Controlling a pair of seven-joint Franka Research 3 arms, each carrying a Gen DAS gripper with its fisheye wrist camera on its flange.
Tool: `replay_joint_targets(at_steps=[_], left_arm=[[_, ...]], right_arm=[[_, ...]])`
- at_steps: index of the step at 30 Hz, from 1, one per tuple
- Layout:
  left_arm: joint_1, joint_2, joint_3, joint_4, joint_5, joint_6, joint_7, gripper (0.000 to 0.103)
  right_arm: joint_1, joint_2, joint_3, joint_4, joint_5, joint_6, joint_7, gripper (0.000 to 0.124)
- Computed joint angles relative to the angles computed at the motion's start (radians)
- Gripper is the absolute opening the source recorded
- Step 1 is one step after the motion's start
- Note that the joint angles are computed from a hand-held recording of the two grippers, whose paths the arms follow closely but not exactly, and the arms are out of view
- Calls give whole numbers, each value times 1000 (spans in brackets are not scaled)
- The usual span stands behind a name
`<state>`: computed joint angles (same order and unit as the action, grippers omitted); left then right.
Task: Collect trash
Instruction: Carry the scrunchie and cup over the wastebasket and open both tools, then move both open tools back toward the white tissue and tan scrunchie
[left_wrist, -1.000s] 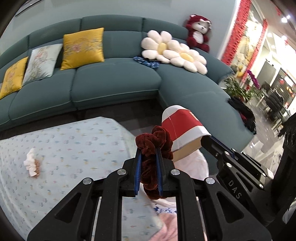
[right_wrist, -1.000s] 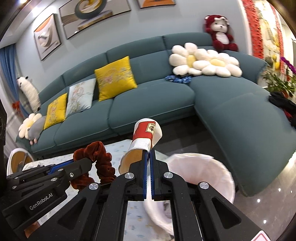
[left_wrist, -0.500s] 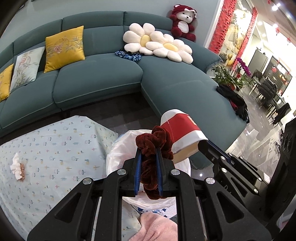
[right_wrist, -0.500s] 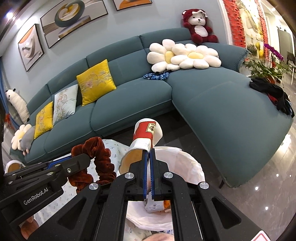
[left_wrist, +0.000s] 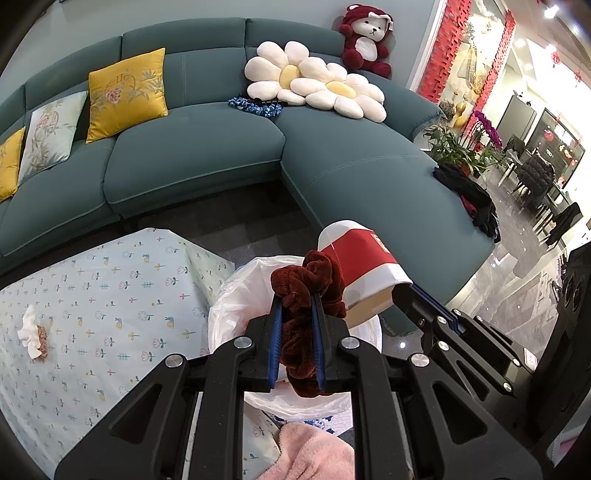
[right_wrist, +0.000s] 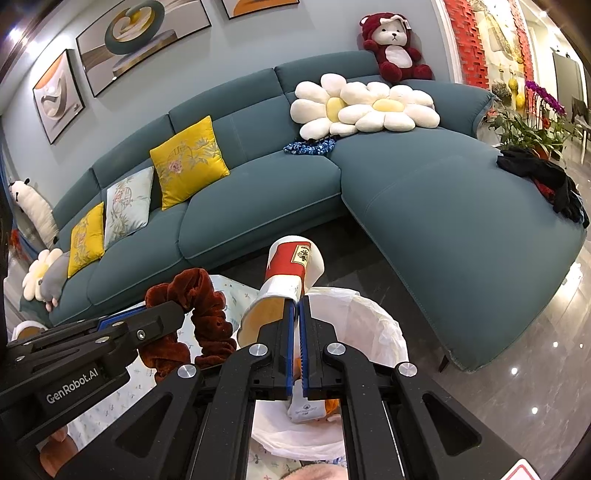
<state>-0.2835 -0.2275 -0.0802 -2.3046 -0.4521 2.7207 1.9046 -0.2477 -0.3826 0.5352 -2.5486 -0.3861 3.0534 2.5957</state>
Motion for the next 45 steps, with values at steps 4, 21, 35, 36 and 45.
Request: replay_joint_targets(at_steps=[4,21,35,36,45], left_arm=[[2,3,-1,1,2,1,-2,14],[3,5,1,5,-8,-2,3,14],[23,-10,10,-11,19,31,-89,56],[24,-13,12,-14,22,32,-90,56],[31,-38,40,-38,24,36,-94,59]], right_arm=[[2,4,-3,2,-2,0,0,3],[5,6,-6,5,-14,-3,8,3],[-8,2,11,12,-70,-30,74,27],[-4,3,11,14,-73,-34,76,27],[36,29,-1,61,-131,-70,110,39]])
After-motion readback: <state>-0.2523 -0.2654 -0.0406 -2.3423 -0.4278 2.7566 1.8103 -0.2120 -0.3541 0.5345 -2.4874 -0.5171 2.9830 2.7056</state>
